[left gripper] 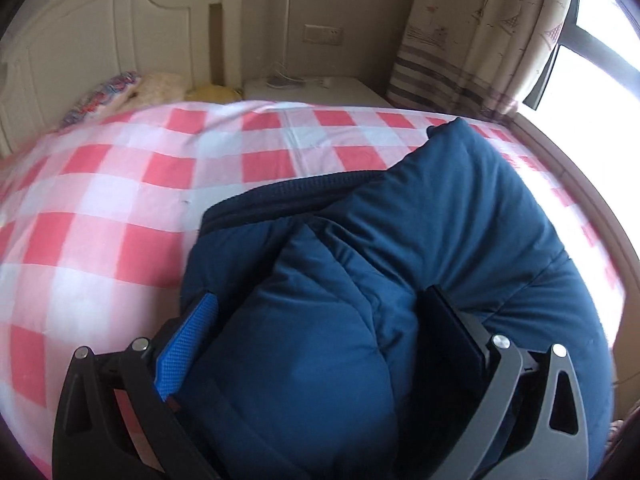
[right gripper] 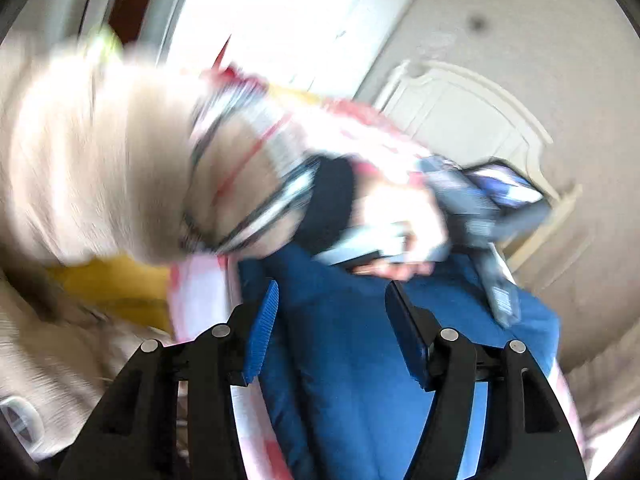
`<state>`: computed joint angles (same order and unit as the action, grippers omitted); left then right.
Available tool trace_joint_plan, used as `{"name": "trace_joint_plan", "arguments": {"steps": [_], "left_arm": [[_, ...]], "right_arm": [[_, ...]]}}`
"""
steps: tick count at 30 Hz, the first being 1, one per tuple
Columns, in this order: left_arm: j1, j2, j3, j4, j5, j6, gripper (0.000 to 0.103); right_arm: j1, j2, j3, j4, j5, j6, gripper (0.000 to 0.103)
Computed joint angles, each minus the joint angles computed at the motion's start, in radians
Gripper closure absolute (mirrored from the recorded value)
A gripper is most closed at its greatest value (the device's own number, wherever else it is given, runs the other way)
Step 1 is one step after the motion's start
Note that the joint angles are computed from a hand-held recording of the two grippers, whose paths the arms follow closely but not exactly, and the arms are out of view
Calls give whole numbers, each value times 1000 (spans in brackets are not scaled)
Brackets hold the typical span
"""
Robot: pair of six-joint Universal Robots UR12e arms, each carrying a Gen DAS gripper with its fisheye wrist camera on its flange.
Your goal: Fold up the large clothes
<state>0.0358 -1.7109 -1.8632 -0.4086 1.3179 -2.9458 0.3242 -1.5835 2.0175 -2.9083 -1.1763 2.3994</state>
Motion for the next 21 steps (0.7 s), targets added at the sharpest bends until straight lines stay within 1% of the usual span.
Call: {"name": "trace_joint_plan", "arguments": {"steps": [1,3,4,5,6,7,8,9,11,12,13,14,15,16,17,18,19,20,21], "left_arm": [[-5,0,-3,15,19,0,2],[-10,3,-2,27,44,0,2],[-11,2,-3,33,49,-3,2],[-10,2,-7,43,51,-8,2],[-10,-1,-5,49,54,-13,2],[-9,1,-8,57,57,-20,2],[-8,4,-12,63,60,-25,2],[-8,8,-17,66,63,-29,2],[-11,10,-20,76,78,-35,2],[-13,12,-21,82,85,-34,2],[-15,12,-24,93,96,-31,2],[-20,15,-27,102,123,-23,2],[-27,19,-27,101,154,-16,2],[-41,24,-24,96,213,-4,2],[-61,28,-18,93,293,12,2],[-87,35,-14,112,396,43,2],[-107,39,-12,133,458,49,2],[-118,49,-16,165,483,58,2],[-124,66,-22,196,476,61,2]], "right_arm": [[-45,-21,14,-39,40,81,39],[-93,-34,16,-81,49,204,39],[-129,-40,21,-109,72,290,39],[-156,-44,22,-118,89,363,40],[-185,-52,26,-111,125,418,39],[-198,-47,16,-98,144,433,39],[-193,-42,14,-99,141,438,39],[-187,-43,14,-75,140,419,40],[-161,-26,-2,52,147,330,39],[-136,-2,-8,74,116,303,38],[-107,4,6,54,42,247,37],[-85,9,23,-1,-12,217,37],[-76,14,26,-13,-25,228,37],[-87,10,19,17,2,238,37],[-97,1,5,83,23,221,38],[-106,-4,2,111,43,201,37],[-109,-4,3,110,50,199,37],[-113,-4,5,109,57,206,37],[-112,0,4,107,54,204,37]]}}
